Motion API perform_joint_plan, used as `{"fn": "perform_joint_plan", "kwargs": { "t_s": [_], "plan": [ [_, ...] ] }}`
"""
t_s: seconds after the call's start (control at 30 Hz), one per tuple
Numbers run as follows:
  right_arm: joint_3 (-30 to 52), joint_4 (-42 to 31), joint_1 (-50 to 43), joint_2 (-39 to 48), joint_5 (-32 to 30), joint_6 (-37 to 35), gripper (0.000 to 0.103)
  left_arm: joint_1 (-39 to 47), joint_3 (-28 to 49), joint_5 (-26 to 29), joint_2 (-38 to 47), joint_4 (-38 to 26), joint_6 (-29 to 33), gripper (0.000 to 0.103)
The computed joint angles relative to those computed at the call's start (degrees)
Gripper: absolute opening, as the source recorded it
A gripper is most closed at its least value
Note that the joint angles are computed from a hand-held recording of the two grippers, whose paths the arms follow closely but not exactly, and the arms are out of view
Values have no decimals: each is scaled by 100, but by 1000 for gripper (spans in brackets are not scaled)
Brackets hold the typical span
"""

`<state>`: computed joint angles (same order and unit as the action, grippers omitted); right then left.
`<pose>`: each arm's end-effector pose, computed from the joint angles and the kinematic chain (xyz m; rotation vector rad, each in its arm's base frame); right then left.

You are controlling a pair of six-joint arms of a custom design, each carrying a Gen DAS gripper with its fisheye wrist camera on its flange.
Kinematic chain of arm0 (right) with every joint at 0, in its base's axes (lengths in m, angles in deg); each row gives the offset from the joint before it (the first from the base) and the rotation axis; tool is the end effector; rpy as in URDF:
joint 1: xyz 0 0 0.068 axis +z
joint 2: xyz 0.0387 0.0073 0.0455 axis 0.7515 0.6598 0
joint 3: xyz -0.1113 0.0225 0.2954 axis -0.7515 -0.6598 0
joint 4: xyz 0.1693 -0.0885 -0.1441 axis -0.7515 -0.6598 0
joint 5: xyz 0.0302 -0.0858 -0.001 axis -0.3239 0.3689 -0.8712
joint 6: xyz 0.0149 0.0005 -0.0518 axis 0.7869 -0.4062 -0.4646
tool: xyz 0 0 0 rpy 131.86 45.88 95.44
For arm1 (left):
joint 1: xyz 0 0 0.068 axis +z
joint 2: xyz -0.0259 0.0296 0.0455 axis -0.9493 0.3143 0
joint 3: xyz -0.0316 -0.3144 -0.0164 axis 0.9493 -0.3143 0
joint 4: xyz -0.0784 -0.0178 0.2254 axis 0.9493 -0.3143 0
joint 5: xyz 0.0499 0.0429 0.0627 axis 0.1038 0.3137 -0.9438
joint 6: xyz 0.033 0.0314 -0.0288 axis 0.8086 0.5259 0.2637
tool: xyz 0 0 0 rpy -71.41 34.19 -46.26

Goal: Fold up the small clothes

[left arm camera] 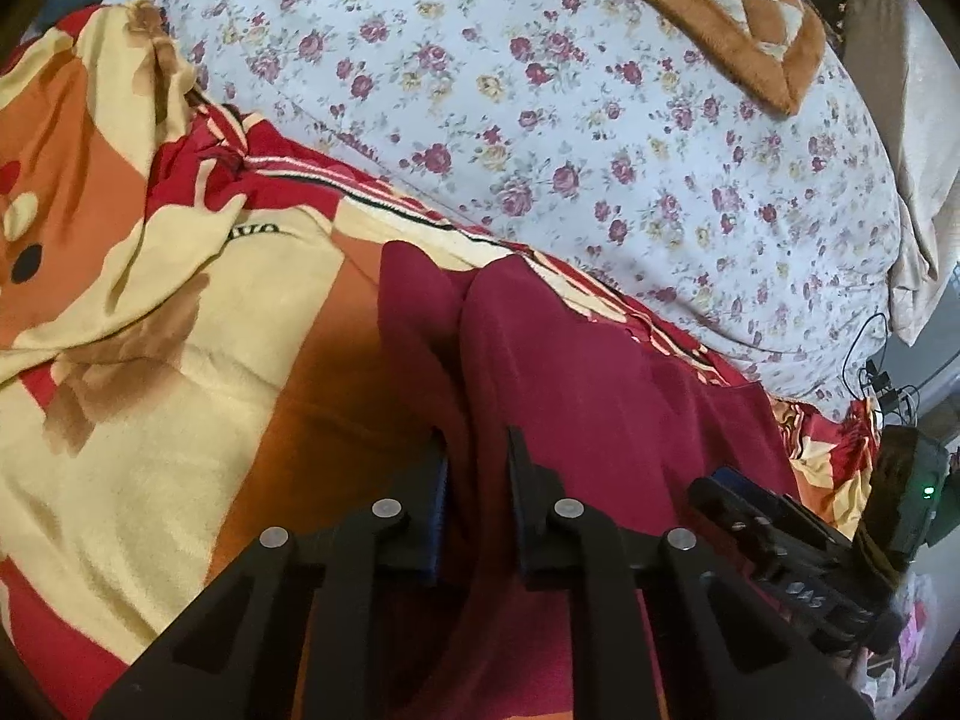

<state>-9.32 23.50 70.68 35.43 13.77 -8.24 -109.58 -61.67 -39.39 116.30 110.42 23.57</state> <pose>0.1957 0.0824 0.0942 -0.1415 2.4899 0.4037 0.2095 -0.1613 0.0918 -0.1244 2.4967 -0.5774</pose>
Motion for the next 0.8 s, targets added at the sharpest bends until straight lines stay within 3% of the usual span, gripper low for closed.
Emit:
{"fn": "perform_joint_plan", "kwargs": {
  "t_s": [0.07, 0.13, 0.2, 0.3, 0.43, 0.53, 0.57, 0.6, 0.63, 0.67, 0.73, 0.8],
  "plan": [
    [162, -189, 105, 234, 237, -84, 56, -62, -45, -42, -80, 44, 29, 4],
    [93, 189, 187, 501, 392, -148, 55, -76, -99, -1, -155, 113, 0, 4],
    [171, -102, 261, 345, 490, -202, 55, -50, -147, 134, -263, 164, -110, 3],
    [92, -103, 3, 149, 94, -223, 52, -239, -151, 82, -605, 46, -172, 2],
    [113, -5, -331, 388, -152, -274, 52, -760, 246, -145, -1018, -629, -88, 1],
    [18, 143, -786, 426, -763, -268, 51, -1177, 745, -326, -1071, -1215, -16, 1],
    [-48, 167, -1222, 384, -1305, -125, 53, -1278, 898, -339, -1000, -1293, -11, 1],
    [-150, 399, -1610, 484, -1738, 41, 57, -1371, 1079, -322, -882, -1371, -17, 1],
    [-268, 751, -1935, 680, -2079, 208, 69, -1451, 1228, -304, -761, -1429, -24, 1],
    [-400, 1252, -2421, 1031, -2578, 385, 71, -1544, 1382, -306, -620, -1488, -20, 1],
    [-330, 1453, -2972, 1475, -3322, 421, 70, -1718, 1728, -383, -290, -1675, 15, 1],
    [-242, 1262, -3099, 1491, -3521, 319, 70, -1832, 1943, -385, -49, -1798, -15, 1]
  ]
}}
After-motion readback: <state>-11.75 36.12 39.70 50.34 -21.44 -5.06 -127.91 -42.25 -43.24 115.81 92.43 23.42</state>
